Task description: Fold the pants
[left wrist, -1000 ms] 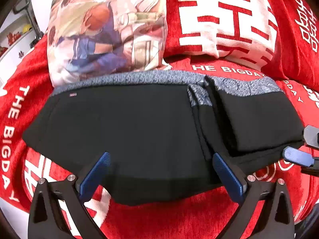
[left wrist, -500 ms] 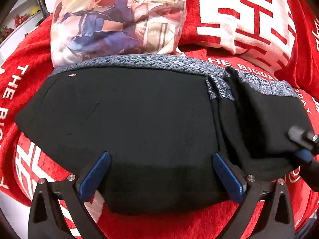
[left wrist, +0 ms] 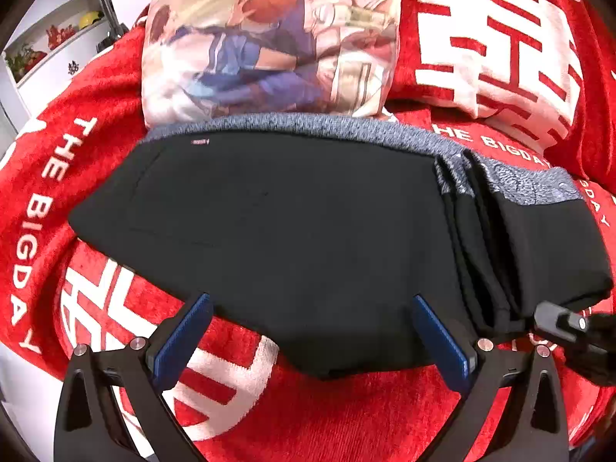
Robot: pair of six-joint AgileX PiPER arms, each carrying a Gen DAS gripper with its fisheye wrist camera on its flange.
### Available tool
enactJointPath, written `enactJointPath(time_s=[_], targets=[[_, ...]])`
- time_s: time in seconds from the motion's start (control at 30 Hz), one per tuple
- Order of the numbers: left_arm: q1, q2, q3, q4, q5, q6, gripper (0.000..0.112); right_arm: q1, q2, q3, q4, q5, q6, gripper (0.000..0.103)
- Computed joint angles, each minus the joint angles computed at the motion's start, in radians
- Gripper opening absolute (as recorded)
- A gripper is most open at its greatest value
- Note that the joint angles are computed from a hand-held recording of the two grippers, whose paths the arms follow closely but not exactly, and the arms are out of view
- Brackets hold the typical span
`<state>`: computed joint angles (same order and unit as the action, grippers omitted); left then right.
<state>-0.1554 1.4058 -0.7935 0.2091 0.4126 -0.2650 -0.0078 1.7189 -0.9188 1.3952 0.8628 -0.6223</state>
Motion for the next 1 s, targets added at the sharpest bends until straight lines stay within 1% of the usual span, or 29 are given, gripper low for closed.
enactJointPath(time_s=[0.03,0.13,0.17,0.2,0.23,0.27,0.33,0.37,0.43,0.47,0.5,0.57,0.6,0.63,0.67,0.7,0.77,0.83,0.9,0.93,0.97,1.0], targets=[[-0.007,-0.005,-0.009,0.008,0.008,-0.003,0.103,0.002,-0.021,-0.037,-0.095,0.033,0.035,0.01],[-0.042,-0.01,-0.051,0.034,0.035,-0.03,0.103,-0.021,-0.108,-0.08,-0.252,0.086,0.043,0.019],[-0.054,-0.009,-0.066,0.034,0.043,-0.033,0.103,-0.044,-0.148,-0.084,-0.284,0.09,0.03,0.032],[-0.072,-0.003,-0.088,0.033,0.056,-0.037,0.103,-0.069,-0.186,-0.087,-0.312,0.078,0.026,0.052],[-0.096,0.004,-0.11,0.042,0.067,-0.049,0.103,-0.112,-0.235,-0.084,-0.337,0.036,0.019,0.063],[-0.128,0.015,-0.132,0.075,0.077,-0.085,0.103,-0.142,-0.257,-0.078,-0.339,0.006,0.009,0.073],[-0.187,0.039,-0.171,0.139,0.102,-0.154,0.103,-0.224,-0.252,-0.101,-0.366,-0.035,0.033,0.073],[-0.218,0.055,-0.194,0.155,0.116,-0.174,0.103,-0.245,-0.229,-0.122,-0.396,-0.064,0.071,0.073],[-0.267,0.082,-0.228,0.167,0.134,-0.198,0.103,-0.281,-0.161,-0.157,-0.417,-0.104,0.091,0.072],[-0.296,0.101,-0.251,0.17,0.144,-0.206,0.103,-0.298,-0.109,-0.182,-0.398,-0.098,0.064,0.068],[-0.319,0.115,-0.27,0.171,0.156,-0.213,0.103,-0.308,-0.067,-0.212,-0.393,-0.084,0.057,0.06],[-0.349,0.139,-0.302,0.153,0.166,-0.199,0.103,-0.32,0.043,-0.276,-0.363,-0.04,0.036,0.055],[-0.37,0.161,-0.332,0.131,0.176,-0.182,0.103,-0.323,0.086,-0.293,-0.343,-0.019,0.024,0.049],[-0.381,0.176,-0.35,0.122,0.18,-0.172,0.103,-0.324,0.132,-0.312,-0.314,0.003,0.014,0.047],[-0.393,0.191,-0.367,0.117,0.182,-0.164,0.103,-0.324,0.165,-0.318,-0.287,0.017,0.012,0.041],[-0.407,0.214,-0.387,0.123,0.183,-0.165,0.103,-0.318,0.168,-0.308,-0.278,0.003,0.015,0.04],[-0.432,0.266,-0.425,0.173,0.197,-0.199,0.103,-0.298,0.124,-0.27,-0.277,-0.027,0.021,0.039],[-0.436,0.312,-0.441,0.235,0.211,-0.249,0.103,-0.269,0.081,-0.256,-0.317,-0.049,0.039,0.039],[-0.419,0.344,-0.451,0.227,0.235,-0.25,0.103,-0.217,0.055,-0.27,-0.453,-0.116,0.138,0.039],[-0.397,0.353,-0.444,0.187,0.231,-0.221,0.103,-0.186,0.049,-0.277,-0.532,-0.156,0.192,0.039],[-0.379,0.353,-0.432,0.157,0.222,-0.203,0.103,-0.156,0.046,-0.275,-0.6,-0.201,0.23,0.041],[-0.36,0.347,-0.417,0.118,0.212,-0.18,0.103,-0.128,0.037,-0.263,-0.673,-0.248,0.271,0.046]])
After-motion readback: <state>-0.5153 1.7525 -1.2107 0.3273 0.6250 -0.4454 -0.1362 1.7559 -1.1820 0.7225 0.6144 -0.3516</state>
